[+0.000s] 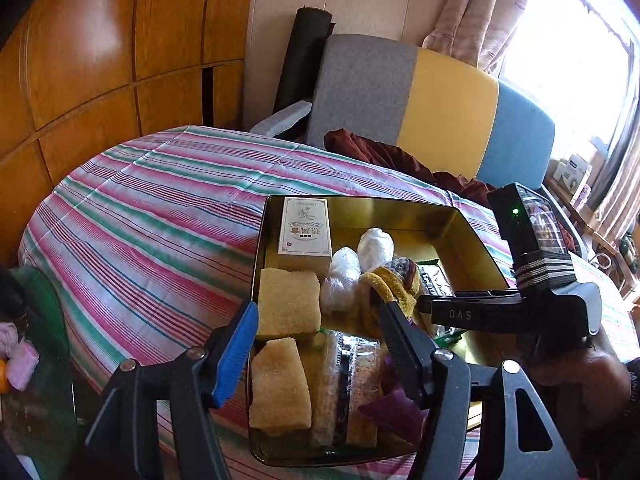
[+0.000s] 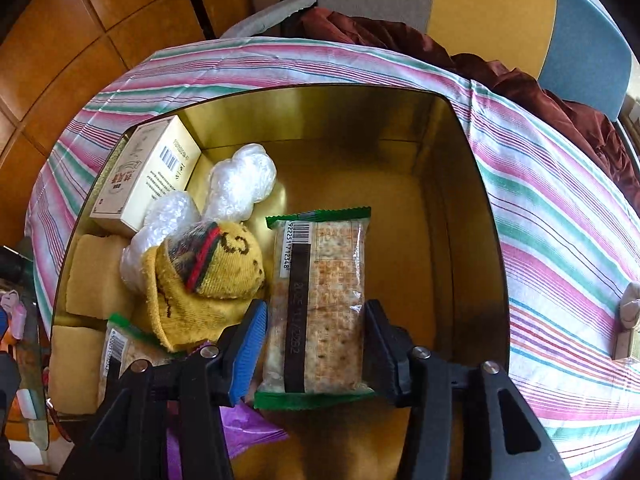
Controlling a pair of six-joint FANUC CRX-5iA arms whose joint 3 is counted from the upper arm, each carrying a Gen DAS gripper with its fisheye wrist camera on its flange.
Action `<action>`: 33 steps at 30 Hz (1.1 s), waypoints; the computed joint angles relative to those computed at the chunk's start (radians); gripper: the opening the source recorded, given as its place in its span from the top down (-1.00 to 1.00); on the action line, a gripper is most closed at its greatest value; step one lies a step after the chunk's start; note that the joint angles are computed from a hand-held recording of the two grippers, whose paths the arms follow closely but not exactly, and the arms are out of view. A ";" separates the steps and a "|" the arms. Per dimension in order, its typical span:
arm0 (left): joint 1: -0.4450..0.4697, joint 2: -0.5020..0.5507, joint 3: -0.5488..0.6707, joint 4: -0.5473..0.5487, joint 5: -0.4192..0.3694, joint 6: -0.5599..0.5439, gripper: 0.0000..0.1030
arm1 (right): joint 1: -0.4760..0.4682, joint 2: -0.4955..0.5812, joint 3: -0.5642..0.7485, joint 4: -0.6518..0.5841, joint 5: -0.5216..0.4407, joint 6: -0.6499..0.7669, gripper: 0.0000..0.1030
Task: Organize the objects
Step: 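Carry the cracker pack into the tray and release it with the right gripper, then move the right gripper to the green-and-white medicine box and grasp it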
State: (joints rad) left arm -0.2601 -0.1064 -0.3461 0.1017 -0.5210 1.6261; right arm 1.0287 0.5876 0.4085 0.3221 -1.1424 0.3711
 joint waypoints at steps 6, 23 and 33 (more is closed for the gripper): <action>-0.010 -0.005 0.002 -0.012 -0.004 0.000 -0.25 | 0.023 -0.058 -0.085 0.072 0.046 -0.059 0.03; -0.083 -0.001 0.032 -0.023 -0.023 -0.039 -0.29 | 0.062 -0.363 -0.479 0.290 0.092 -0.403 0.02; -0.161 0.042 0.091 -0.048 -0.050 -0.062 -0.29 | 0.051 -0.597 -0.744 0.297 -0.037 -0.636 0.02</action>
State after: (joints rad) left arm -0.4208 -0.0643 -0.2547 0.0541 -0.5706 1.5636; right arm 1.0798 -0.0094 -0.3354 0.6189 -1.1789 -0.2646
